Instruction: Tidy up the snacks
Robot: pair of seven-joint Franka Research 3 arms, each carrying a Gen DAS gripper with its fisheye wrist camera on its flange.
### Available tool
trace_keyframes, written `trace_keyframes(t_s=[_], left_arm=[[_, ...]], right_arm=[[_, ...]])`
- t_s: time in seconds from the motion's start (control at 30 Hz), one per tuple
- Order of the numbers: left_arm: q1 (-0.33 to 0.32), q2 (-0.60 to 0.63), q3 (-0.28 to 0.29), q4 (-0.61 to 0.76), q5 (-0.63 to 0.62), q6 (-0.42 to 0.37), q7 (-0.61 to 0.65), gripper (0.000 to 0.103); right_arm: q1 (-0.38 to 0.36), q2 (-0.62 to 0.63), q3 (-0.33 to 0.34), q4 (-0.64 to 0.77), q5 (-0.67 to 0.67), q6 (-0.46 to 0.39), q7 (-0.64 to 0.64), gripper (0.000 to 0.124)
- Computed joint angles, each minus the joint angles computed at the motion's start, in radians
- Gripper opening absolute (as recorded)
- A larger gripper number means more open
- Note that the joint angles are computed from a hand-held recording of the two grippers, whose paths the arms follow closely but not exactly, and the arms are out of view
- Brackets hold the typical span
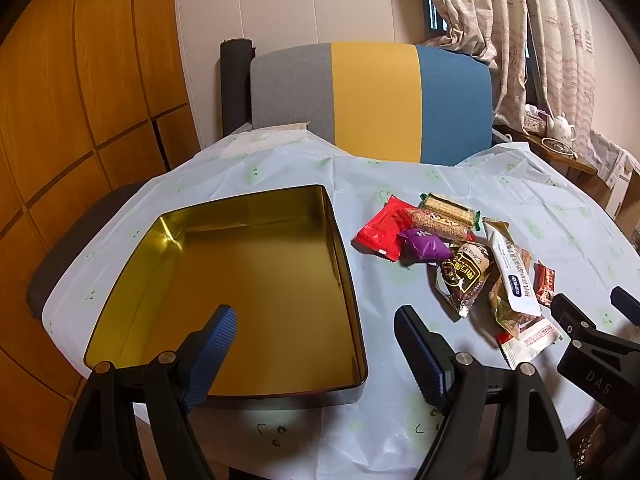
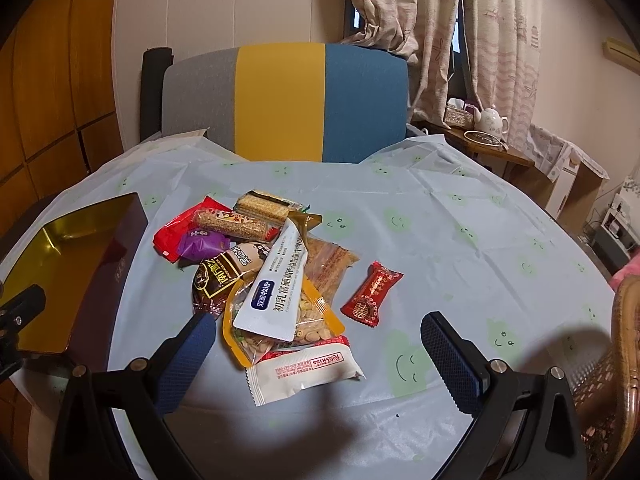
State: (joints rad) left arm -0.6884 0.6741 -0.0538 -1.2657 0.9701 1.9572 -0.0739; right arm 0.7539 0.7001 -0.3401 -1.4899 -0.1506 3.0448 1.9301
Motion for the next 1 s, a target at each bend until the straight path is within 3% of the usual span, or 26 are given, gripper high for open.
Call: trace_keyframes(t_s=[1.0], left_arm=[[-0.008, 0.012, 0.003, 0.024, -0.006, -0.001, 0.029, 0.083]], right_arm=[[-0.006, 0.003, -0.011, 0.012, -0.002, -0.003, 0.012, 0.103]])
